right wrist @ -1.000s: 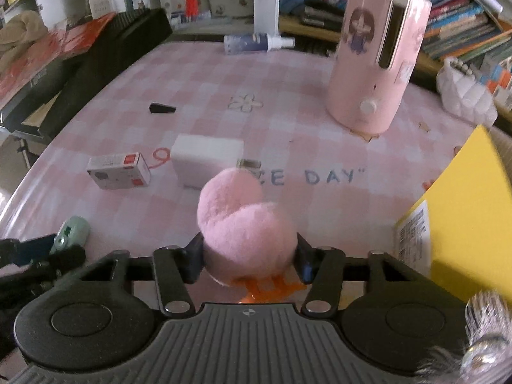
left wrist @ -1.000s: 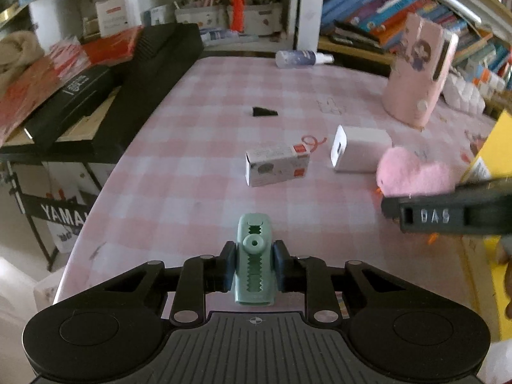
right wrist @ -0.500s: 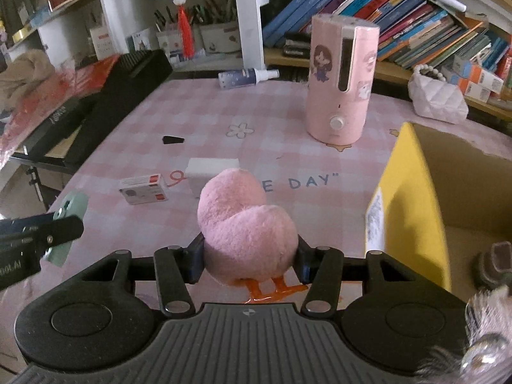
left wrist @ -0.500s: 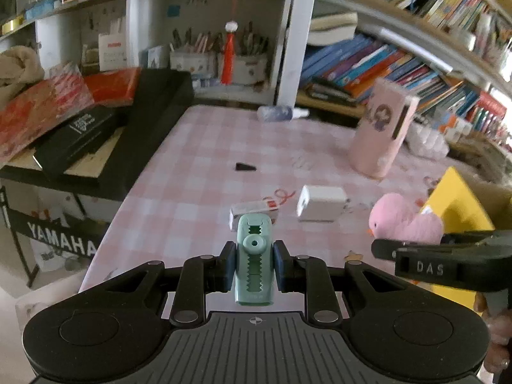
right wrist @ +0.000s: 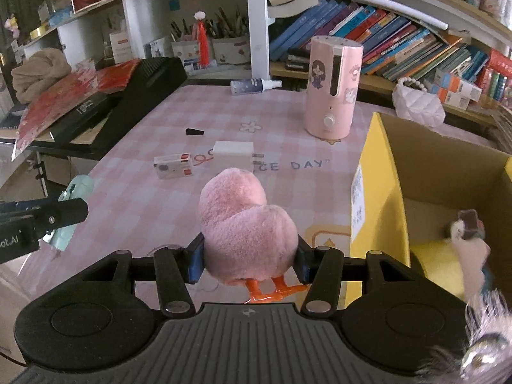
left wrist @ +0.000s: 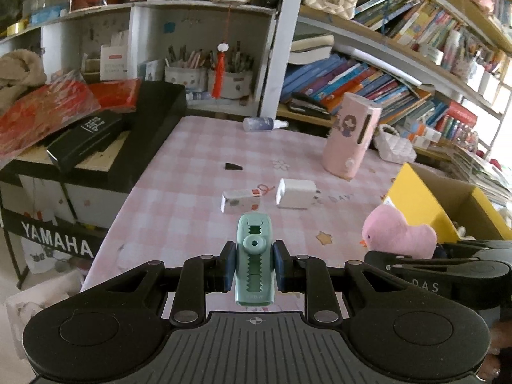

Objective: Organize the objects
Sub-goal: 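Carry the stapler and pink chick with both tools over the yellow box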

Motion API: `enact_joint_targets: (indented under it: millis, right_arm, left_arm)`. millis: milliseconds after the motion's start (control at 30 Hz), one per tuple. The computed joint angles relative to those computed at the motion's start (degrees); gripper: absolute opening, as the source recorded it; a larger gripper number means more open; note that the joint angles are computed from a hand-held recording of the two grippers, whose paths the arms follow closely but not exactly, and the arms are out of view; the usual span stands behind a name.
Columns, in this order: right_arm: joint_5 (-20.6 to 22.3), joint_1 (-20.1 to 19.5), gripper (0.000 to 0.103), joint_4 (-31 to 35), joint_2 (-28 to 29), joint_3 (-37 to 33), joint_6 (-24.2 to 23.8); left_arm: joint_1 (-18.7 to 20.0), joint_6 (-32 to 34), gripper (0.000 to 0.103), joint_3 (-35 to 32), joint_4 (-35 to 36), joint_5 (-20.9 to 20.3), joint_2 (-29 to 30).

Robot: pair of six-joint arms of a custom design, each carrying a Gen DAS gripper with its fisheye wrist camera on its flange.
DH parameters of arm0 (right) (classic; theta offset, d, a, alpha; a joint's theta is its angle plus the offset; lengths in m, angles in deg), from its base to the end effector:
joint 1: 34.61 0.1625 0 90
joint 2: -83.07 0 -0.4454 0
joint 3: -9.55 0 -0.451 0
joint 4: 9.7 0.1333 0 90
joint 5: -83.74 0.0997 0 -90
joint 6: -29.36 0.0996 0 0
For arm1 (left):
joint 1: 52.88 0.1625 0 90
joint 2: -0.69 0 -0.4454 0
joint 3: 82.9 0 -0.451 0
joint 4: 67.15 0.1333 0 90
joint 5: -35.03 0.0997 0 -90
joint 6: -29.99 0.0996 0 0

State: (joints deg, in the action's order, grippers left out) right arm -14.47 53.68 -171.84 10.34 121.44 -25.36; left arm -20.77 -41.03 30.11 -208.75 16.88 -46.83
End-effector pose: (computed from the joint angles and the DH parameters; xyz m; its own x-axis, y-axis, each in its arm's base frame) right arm 0.1005 -0.6225 0.2746 -0.5905 -0.6226 0.5136 -0.7913 0.5718 -0.2166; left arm -0.3678 -0.4999 0.0266 -0.7686 -0.3627 -0.5270 0.2936 0.5320 -0.7942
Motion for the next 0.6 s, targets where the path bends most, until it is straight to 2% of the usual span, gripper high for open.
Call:
enact_joint_targets:
  millis: [433,600]
  right_arm:
    - [0.37,-2.51,0.050,-2.21,-10.99,10.23,1.01]
    - [0.67,-3.93,0.050,-2.26,-15.13,13.70,1.27]
  left_arm:
    - [-6.96,-6.77,0.023,4.26,4.80,-1.73,-1.75]
    - [-9.26,-7.00,0.023,5.03,5.32,-3.22,-1.60]
